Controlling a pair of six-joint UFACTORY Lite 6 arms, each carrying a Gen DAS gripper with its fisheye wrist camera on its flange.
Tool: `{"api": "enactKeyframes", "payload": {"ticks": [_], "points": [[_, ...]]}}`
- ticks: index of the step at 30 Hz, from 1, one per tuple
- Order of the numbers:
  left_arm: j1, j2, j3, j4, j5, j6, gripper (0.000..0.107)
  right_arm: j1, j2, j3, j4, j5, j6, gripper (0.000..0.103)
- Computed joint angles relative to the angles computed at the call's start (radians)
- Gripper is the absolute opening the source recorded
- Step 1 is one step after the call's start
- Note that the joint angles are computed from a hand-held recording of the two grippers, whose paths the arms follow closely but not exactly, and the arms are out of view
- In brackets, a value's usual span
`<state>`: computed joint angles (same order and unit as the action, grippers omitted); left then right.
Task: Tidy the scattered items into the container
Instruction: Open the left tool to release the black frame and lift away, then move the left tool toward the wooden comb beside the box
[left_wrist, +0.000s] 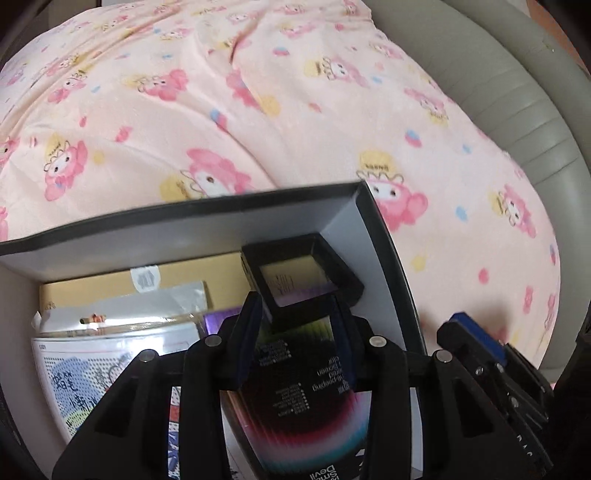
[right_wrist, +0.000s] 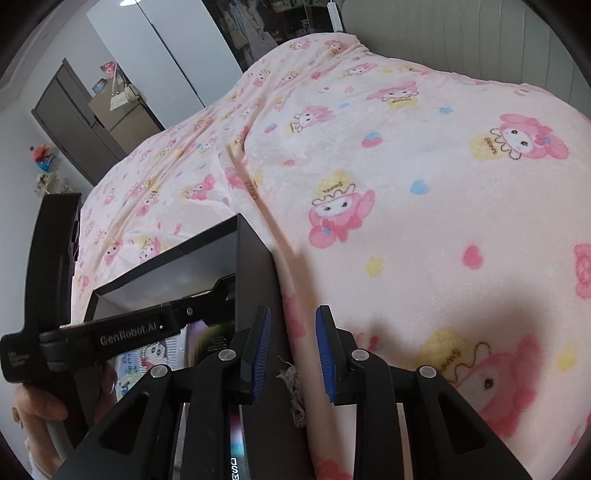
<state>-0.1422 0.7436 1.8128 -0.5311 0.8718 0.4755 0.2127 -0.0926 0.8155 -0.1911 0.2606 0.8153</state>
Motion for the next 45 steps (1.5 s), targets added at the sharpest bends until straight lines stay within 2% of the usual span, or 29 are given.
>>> {"api": "enactKeyframes", "payload": {"ticks": [2, 4, 7, 9, 10, 11, 13, 18, 22, 26, 31, 34, 36, 38, 41, 45], "points": [[0.011, -0.032, -0.033, -0.011, -0.011, 0.009, 0.037, 0.012, 0.021, 0.013, -0.048, 0.001, 0.035, 0.022], [0.028, -0.155, -0.179, -0.056, -0.055, 0.082, 0.037, 0.024, 0.049, 0.028, -0.092, 0.01, 0.065, 0.022], [0.053, -0.35, -0.389, -0.115, -0.088, 0.202, 0.041, 0.04, 0.025, 0.034, -0.001, 0.059, -0.009, 0.022], [0.082, -0.474, -0.508, -0.147, -0.091, 0.268, 0.048, 0.085, -0.058, 0.013, -0.076, 0.073, 0.095, 0.032], [0.076, -0.511, -0.538, -0.163, -0.101, 0.278, 0.052, 0.123, -0.105, 0.006, -0.176, 0.099, 0.2, 0.044], [0.086, -0.562, -0.585, -0.187, -0.102, 0.308, 0.053, 0.175, -0.165, -0.002, -0.281, 0.148, 0.304, 0.049], [0.108, -0.669, -0.683, -0.224, -0.094, 0.361, 0.053, 0.291, -0.246, -0.029, -0.454, 0.259, 0.514, 0.05], [0.245, -0.892, -0.86, -0.244, 0.023, 0.482, 0.053, 0.622, -0.358, -0.089, -0.648, 0.509, 0.901, 0.05], [0.382, -0.984, -0.934, -0.216, 0.137, 0.569, 0.053, 0.8, -0.329, -0.055, -0.654, 0.607, 1.01, 0.05], [0.543, -1.056, -0.991, -0.166, 0.211, 0.683, 0.053, 0.938, -0.188, 0.049, -0.637, 0.668, 1.05, 0.05], [0.826, -0.995, -0.955, -0.137, 0.34, 0.832, 0.052, 1.022, 0.012, 0.218, -0.638, 0.647, 1.071, 0.049], [0.969, -0.956, -0.909, -0.118, 0.351, 0.902, 0.052, 1.041, 0.141, 0.341, -0.649, 0.613, 1.053, 0.049], [1.085, -0.907, -0.866, -0.11, 0.37, 0.945, 0.052, 1.04, 0.254, 0.438, -0.632, 0.55, 0.971, 0.049], [1.188, -0.808, -0.789, -0.098, 0.392, 0.98, 0.052, 1.027, 0.378, 0.528, -0.608, 0.453, 0.933, 0.049], [1.279, -0.632, -0.643, -0.089, 0.338, 0.967, 0.052, 1.0, 0.539, 0.683, -0.512, 0.366, 0.821, 0.049], [1.345, -0.37, -0.38, -0.087, 0.349, 0.878, 0.052, 0.991, 0.775, 0.995, -0.388, 0.413, 0.617, 0.049]]}}
